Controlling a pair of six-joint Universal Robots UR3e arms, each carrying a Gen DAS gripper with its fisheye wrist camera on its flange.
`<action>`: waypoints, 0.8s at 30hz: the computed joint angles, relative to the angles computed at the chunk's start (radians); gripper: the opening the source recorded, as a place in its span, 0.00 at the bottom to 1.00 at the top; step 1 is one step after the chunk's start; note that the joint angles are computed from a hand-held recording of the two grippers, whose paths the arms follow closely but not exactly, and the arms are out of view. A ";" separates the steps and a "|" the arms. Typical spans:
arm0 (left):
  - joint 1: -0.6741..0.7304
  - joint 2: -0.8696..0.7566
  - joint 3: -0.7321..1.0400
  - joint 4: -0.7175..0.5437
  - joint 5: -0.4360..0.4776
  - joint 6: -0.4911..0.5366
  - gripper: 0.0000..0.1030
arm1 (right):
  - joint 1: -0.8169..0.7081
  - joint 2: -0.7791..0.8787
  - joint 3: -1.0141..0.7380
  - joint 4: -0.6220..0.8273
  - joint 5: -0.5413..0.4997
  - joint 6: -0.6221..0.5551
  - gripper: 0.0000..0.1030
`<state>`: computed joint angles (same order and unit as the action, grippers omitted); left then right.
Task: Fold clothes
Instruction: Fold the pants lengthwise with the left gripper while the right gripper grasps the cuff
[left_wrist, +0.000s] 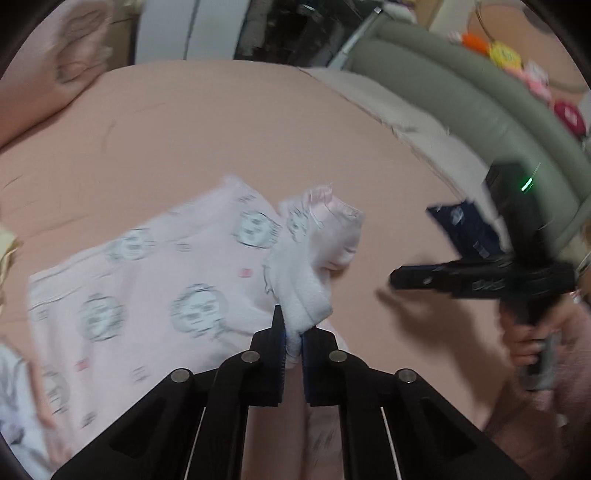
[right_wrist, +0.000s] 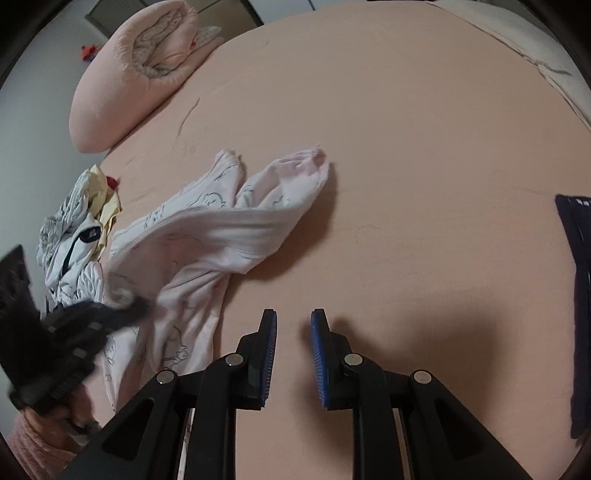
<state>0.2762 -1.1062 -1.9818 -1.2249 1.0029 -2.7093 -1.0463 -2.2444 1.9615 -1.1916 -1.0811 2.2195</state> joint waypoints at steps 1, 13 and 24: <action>0.055 0.032 0.024 -0.070 -0.017 0.045 0.05 | 0.041 0.011 0.003 -0.030 0.004 0.027 0.18; 0.489 -0.089 0.274 -0.478 -0.016 0.314 0.05 | 0.673 0.475 -0.155 -0.717 -0.054 0.594 0.18; 0.356 -0.271 0.090 -0.127 0.152 0.202 0.09 | 0.965 0.832 -0.301 -1.065 -0.232 0.790 0.19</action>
<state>0.6319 -1.3768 -1.8915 -1.3523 1.1553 -2.5072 -0.0809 -1.4120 1.6606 -2.2566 -1.3132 3.0096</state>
